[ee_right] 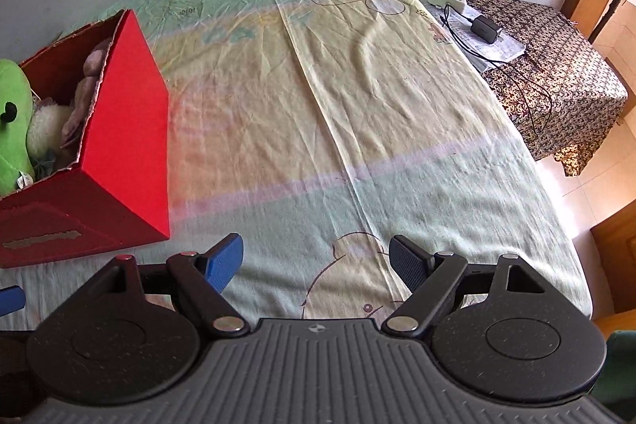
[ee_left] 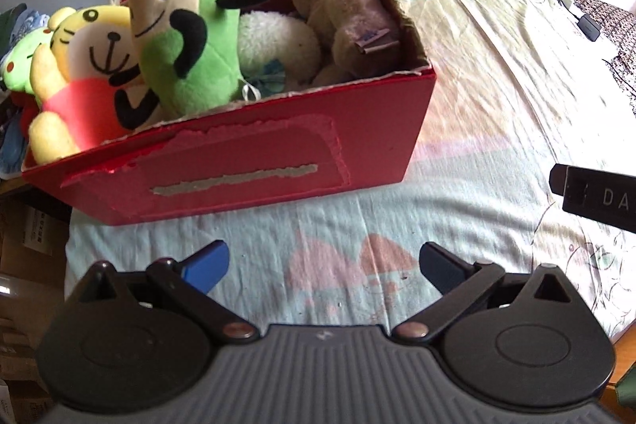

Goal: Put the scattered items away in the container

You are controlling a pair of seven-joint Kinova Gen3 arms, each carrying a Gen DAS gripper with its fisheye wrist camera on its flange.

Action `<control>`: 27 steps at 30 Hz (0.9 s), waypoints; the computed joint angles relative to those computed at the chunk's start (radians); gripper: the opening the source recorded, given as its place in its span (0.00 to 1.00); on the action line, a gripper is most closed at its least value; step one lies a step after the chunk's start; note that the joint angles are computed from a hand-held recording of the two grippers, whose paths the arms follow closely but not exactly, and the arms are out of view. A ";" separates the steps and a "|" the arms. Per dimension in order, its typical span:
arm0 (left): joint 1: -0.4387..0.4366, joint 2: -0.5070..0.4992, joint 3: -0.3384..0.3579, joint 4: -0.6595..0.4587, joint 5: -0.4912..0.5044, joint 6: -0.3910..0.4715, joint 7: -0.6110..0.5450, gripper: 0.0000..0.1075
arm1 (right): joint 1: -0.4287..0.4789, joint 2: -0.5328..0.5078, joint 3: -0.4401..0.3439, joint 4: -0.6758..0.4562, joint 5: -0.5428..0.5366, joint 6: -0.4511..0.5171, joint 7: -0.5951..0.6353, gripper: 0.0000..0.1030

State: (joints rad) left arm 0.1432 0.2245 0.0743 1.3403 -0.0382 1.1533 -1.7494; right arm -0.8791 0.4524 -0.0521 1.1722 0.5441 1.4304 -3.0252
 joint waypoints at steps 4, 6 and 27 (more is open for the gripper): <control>0.013 0.009 -0.005 -0.006 -0.021 0.016 0.043 0.95 | 0.007 0.000 -0.002 0.004 0.002 -0.018 0.019 0.80; 0.016 0.011 -0.007 -0.006 -0.029 0.020 0.058 0.95 | 0.010 0.002 -0.003 0.002 0.001 -0.027 0.030 0.80; -0.059 0.018 -0.037 -0.009 -0.050 -0.003 0.074 0.95 | -0.055 0.161 0.052 -0.270 -0.023 0.035 0.179 0.80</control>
